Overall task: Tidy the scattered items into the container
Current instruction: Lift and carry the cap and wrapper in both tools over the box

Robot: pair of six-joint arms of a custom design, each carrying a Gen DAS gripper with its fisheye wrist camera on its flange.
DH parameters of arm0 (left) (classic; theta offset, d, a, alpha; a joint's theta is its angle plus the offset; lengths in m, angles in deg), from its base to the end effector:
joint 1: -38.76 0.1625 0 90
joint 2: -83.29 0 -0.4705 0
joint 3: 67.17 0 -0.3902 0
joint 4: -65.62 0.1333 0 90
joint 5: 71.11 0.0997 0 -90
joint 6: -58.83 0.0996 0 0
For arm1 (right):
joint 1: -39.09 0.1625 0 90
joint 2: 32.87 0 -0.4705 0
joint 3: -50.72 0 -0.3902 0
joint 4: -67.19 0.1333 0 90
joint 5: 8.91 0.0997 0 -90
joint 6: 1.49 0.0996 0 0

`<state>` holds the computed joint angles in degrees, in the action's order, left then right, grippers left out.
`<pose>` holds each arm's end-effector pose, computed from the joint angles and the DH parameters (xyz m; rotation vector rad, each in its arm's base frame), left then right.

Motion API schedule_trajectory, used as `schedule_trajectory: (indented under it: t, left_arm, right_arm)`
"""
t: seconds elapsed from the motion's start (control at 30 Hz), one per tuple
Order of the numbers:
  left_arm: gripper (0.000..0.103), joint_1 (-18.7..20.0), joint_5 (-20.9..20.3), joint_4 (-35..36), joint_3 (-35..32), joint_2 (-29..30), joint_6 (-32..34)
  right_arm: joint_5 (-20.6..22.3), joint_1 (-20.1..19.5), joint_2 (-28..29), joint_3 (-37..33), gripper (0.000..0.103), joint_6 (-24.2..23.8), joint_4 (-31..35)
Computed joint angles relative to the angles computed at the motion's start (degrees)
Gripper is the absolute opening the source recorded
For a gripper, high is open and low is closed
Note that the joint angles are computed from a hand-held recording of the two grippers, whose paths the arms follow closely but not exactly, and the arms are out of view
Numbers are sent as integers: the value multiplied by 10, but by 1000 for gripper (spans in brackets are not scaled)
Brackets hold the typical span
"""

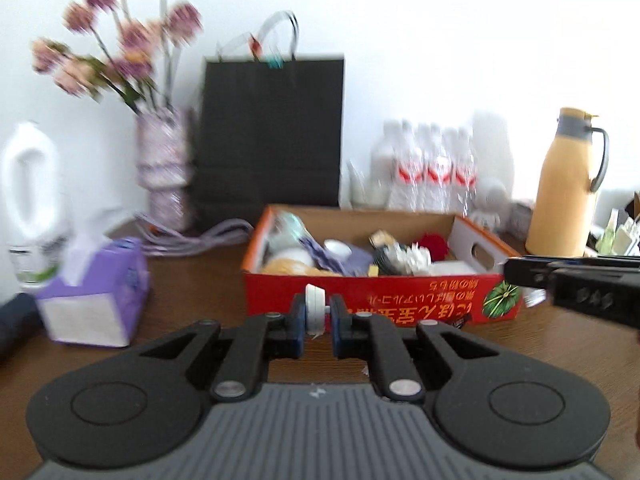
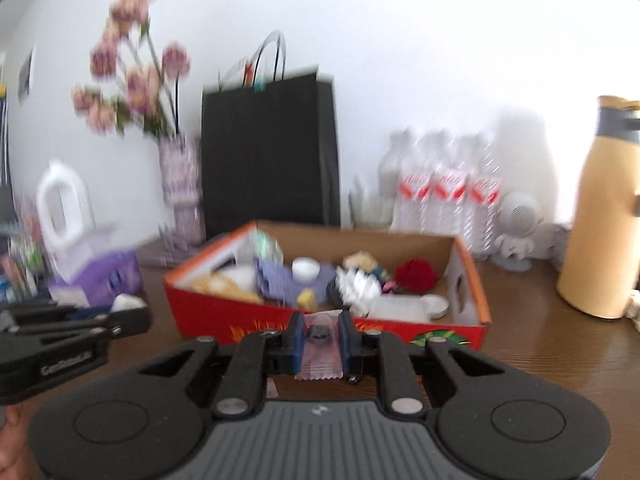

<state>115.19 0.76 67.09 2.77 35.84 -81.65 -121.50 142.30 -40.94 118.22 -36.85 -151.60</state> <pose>-0.0103 -0.7430 0.2303 0.7986 2.1217 -1.3473 0.2720 -0.7430 -0.0465 0.6215 -2.1095 1.3957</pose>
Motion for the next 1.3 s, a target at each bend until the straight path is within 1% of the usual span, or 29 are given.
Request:
schedule_trajectory:
  t: [0.07,0.1,0.17,0.2,0.27,0.4,0.47,0.57,0.67,0.73,0.83,0.87,0.97,1.07,1.1,1.17,1.23,1.3]
  left_arm:
    - [12,2,9,-37,63,-37,-3]
    - [12,2,7,-60,97,-56,-3]
    - [12,2,6,-96,152,-83,-6]
    - [12,2,4,-110,173,-94,-9]
    - [12,2,11,-138,218,-120,-11]
    - [12,4,32,-226,316,-174,28]
    - [12,4,40,-270,356,-196,40]
    - [13,5,61,-342,404,-222,44]
    - [12,2,72,-392,436,-237,59]
    - [12,3,77,-384,437,-239,53]
    - [13,4,72,-367,425,-232,49]
    - [13,6,74,-364,421,-230,43]
    - [13,8,62,-343,396,-217,40]
    - [13,10,56,-338,369,-203,32]
    - [13,8,49,-316,347,-194,26]
    - [13,6,48,-259,294,-175,4]
    - [13,5,62,-175,212,-147,-8]
    - [13,3,67,-122,132,-115,-25]
  right_arm:
    - [4,5,-13,41,16,18,-44]
    - [9,8,-17,63,16,12,-72]
    - [12,16,-14,94,16,-30,-133]
    - [5,22,-12,102,16,-40,-145]
    - [5,29,-15,138,16,-40,-163]
    - [-4,46,-9,189,16,-39,-206]
    - [5,49,-6,216,16,-31,-239]
    - [22,53,5,248,16,-43,-300]
    - [17,57,7,255,16,-46,-317]
    - [21,58,8,253,16,-47,-328]
    - [26,57,12,245,16,-49,-341]
    - [26,56,13,242,16,-50,-340]
    - [20,52,14,227,16,-44,-331]
    - [19,44,13,206,16,-44,-319]
    - [18,41,11,196,16,-42,-307]
    - [28,33,1,182,16,-26,-279]
    - [56,23,-16,168,16,5,-241]
    - [83,15,-35,145,16,39,-191]
